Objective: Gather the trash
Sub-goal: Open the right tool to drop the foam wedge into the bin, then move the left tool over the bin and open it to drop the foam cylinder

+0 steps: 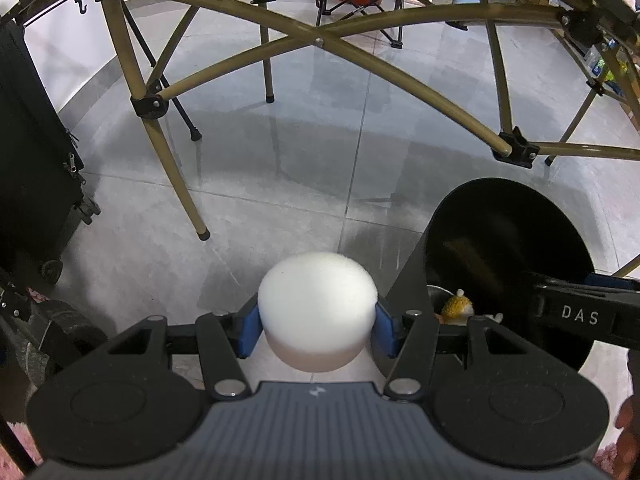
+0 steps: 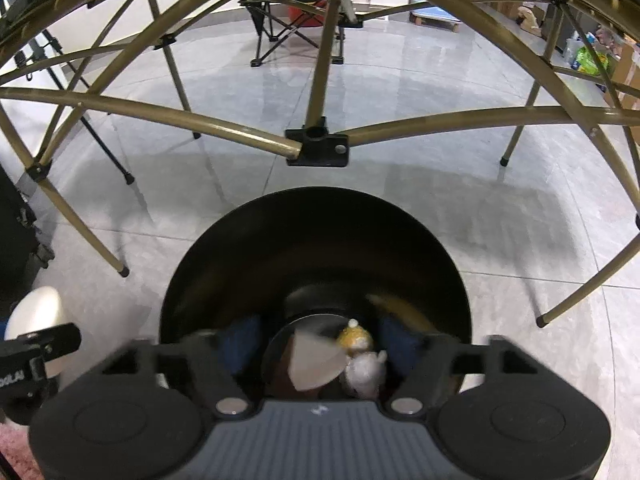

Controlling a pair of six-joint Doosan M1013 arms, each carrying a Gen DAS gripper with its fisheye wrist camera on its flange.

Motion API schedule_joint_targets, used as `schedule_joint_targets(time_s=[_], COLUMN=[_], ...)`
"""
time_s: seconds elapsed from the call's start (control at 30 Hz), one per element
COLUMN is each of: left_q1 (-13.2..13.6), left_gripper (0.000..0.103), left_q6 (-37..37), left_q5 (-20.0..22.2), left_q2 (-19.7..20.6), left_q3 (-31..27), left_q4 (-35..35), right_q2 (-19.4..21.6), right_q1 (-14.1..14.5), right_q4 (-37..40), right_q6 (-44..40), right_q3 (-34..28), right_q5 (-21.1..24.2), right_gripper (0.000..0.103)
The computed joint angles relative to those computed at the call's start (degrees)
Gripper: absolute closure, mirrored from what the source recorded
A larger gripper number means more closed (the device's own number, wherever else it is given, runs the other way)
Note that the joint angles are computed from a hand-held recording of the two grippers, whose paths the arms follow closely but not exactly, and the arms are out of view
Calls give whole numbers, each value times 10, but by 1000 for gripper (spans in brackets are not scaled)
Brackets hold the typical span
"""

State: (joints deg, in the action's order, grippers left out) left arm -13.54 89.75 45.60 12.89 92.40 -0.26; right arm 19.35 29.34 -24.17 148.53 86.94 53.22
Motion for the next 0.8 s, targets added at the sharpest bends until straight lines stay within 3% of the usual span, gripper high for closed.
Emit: schedule_joint_targets(time_s=[0.1, 0.8], left_q1=[1, -4], left_gripper=[47, 47], left_q6=[5, 27], left_q5=[-3, -12], left_q2=[-2, -13], left_q3=[2, 4], left_q4=[-6, -33], right_q2=[0, -17], right_q1=[-3, 0], right_q4=[9, -14], right_q6=[1, 24], right_q3=[0, 16], right_q5=[2, 1], right_gripper=[0, 0])
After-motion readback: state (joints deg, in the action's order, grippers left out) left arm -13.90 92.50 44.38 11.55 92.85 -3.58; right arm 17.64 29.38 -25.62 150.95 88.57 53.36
